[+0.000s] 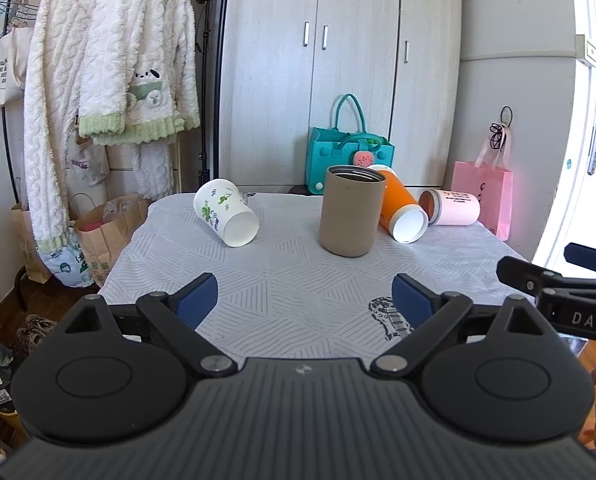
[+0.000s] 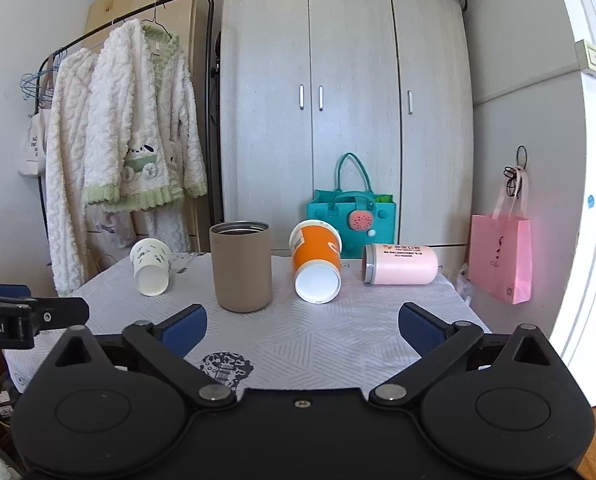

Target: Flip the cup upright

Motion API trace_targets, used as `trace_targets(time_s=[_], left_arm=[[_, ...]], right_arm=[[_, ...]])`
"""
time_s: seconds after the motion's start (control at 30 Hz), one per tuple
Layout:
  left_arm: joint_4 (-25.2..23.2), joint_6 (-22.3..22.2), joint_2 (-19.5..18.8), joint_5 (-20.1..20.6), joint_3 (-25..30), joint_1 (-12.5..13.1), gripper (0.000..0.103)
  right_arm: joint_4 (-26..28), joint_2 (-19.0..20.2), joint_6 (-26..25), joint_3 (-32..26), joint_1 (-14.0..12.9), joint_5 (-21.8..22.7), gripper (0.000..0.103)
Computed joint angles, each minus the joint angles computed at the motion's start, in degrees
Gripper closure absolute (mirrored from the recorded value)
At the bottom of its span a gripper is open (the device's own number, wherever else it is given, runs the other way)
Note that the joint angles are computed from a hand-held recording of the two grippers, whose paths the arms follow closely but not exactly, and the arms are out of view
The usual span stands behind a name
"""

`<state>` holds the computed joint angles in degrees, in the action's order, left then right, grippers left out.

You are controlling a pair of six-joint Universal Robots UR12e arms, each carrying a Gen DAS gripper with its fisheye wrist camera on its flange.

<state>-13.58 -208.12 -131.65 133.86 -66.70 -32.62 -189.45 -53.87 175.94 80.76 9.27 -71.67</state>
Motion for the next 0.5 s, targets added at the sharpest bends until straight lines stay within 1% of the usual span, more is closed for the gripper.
trace_targets(time_s=[0.03, 0.07, 0.13, 0.23, 0.33, 0.5], left_arm=[[-0.1, -0.3, 0.0, 0.2, 0.0, 0.0, 0.001], [0.1, -0.7, -0.1, 0.5, -0.1, -0.1, 0.0], [-0.3, -1.1, -0.2, 1.7, 0.1, -0.2, 0.0], [-3.7, -2.5, -0.4, 3.6, 0.7, -0.5, 0.0], [-4.3, -3.4, -0.1, 3.5, 0.4, -0.4, 0.0], [-5.7, -5.7, 0.3, 3.6, -0.1, -0.3, 0.0]], right_arm=[[0.2, -0.1, -0.3, 0.1, 0.1, -0.7, 0.0], [0.4, -0.2, -0.7, 0.3, 0.2, -1.2, 0.0], [0.8, -0.5, -1.2, 0.6, 0.4, -1.8, 0.0], [1.1, -0.7, -1.3, 1.1, 0.5, -2.3, 0.0], [1.6, -1.0, -1.2, 1.4, 0.5, -2.7, 0.0], [2.1, -1.2, -1.0, 1.6, 0.8, -4.9, 0.0]])
